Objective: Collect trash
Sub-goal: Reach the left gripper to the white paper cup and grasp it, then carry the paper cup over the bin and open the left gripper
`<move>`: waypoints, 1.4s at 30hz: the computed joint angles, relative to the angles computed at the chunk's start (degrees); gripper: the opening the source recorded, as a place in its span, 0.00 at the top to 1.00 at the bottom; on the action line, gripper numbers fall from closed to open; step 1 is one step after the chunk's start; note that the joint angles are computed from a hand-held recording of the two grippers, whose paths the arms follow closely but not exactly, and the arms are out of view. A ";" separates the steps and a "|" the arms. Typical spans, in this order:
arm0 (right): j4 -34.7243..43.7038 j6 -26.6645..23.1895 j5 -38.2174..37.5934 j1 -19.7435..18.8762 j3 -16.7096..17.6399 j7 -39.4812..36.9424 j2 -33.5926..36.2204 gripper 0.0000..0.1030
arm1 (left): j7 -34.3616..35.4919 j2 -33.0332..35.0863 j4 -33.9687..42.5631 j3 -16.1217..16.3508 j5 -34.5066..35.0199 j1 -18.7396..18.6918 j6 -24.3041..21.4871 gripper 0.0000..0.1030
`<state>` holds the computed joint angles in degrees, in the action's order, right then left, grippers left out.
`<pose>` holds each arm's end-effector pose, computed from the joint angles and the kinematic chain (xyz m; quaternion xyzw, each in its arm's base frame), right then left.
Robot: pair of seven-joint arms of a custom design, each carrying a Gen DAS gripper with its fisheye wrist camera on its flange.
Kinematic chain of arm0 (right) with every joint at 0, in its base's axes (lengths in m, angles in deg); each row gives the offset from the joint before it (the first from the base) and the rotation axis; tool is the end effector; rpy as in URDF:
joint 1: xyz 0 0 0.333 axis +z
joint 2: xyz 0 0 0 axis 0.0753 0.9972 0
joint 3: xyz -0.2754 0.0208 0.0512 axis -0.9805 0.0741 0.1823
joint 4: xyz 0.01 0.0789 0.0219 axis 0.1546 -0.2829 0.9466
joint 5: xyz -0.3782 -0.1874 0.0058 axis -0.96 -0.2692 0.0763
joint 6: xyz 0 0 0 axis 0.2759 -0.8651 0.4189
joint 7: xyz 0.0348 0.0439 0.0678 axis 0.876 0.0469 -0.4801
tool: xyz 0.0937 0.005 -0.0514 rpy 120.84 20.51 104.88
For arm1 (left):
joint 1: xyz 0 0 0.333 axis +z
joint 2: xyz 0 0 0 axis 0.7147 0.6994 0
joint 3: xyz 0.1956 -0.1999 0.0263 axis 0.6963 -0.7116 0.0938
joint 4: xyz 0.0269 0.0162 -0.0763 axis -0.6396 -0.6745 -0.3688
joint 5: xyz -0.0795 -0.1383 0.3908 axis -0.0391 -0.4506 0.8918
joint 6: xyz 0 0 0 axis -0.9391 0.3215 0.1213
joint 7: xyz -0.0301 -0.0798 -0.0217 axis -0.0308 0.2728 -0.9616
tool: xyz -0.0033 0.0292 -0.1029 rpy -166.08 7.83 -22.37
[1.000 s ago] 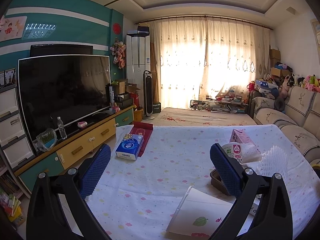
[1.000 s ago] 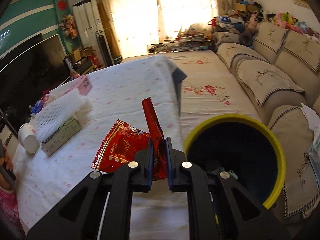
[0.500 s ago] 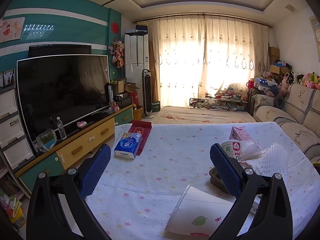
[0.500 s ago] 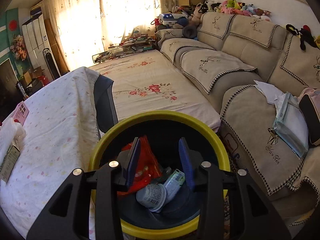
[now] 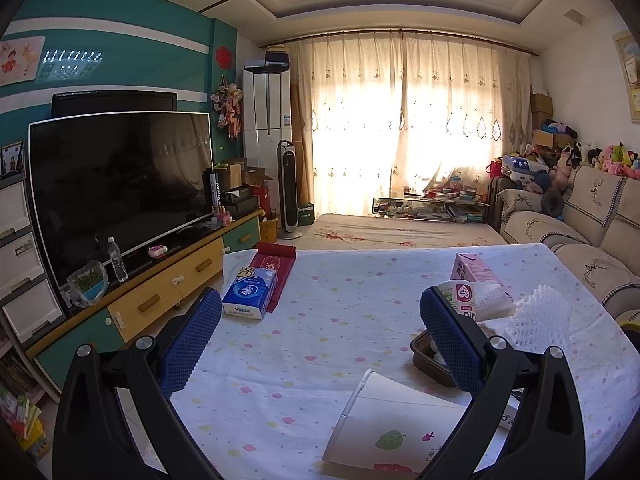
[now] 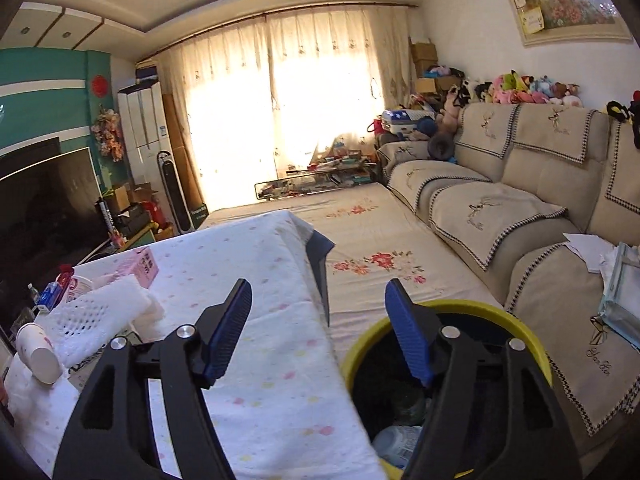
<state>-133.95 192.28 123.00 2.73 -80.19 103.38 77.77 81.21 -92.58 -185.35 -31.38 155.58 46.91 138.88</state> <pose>0.5991 -0.1355 0.5078 -0.5809 0.6065 -0.3141 0.4428 0.5800 -0.1127 0.5164 -0.6707 0.4576 -0.3119 0.4934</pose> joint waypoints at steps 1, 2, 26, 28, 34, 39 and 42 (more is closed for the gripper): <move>-0.43 -0.62 1.56 0.26 0.18 -1.67 -0.40 0.34 | 0.04 0.05 0.06 0.11 0.14 0.03 0.72 0.05; -0.63 -0.81 1.96 0.58 0.40 -2.38 -0.55 0.32 | 0.11 0.10 0.11 0.38 0.18 0.15 2.15 0.05; -0.88 4.65 7.75 3.51 1.05 -12.86 -1.27 0.12 | 67.90 8.11 2.47 2.12 -53.62 -3.38 9.57 0.05; -0.86 4.42 7.17 3.41 1.03 -12.08 -1.14 0.12 | 70.01 9.05 3.02 2.26 -56.44 -3.42 9.35 0.05; -1.20 4.16 4.63 3.24 0.99 -9.39 -1.14 0.12 | 70.47 9.48 3.09 2.59 -56.45 -3.62 9.21 0.08; -1.12 4.37 4.25 3.27 1.02 -9.09 -1.06 0.10 | 69.76 8.72 2.67 2.60 -55.40 -3.69 8.07 0.19; -1.08 4.41 4.57 3.29 1.01 -9.37 -1.07 0.07 | 69.72 7.78 1.78 2.58 -55.38 -3.56 8.43 0.19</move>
<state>-135.03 196.69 127.58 6.02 -79.17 94.02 76.70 150.93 -84.80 -183.57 -28.80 100.20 43.36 147.31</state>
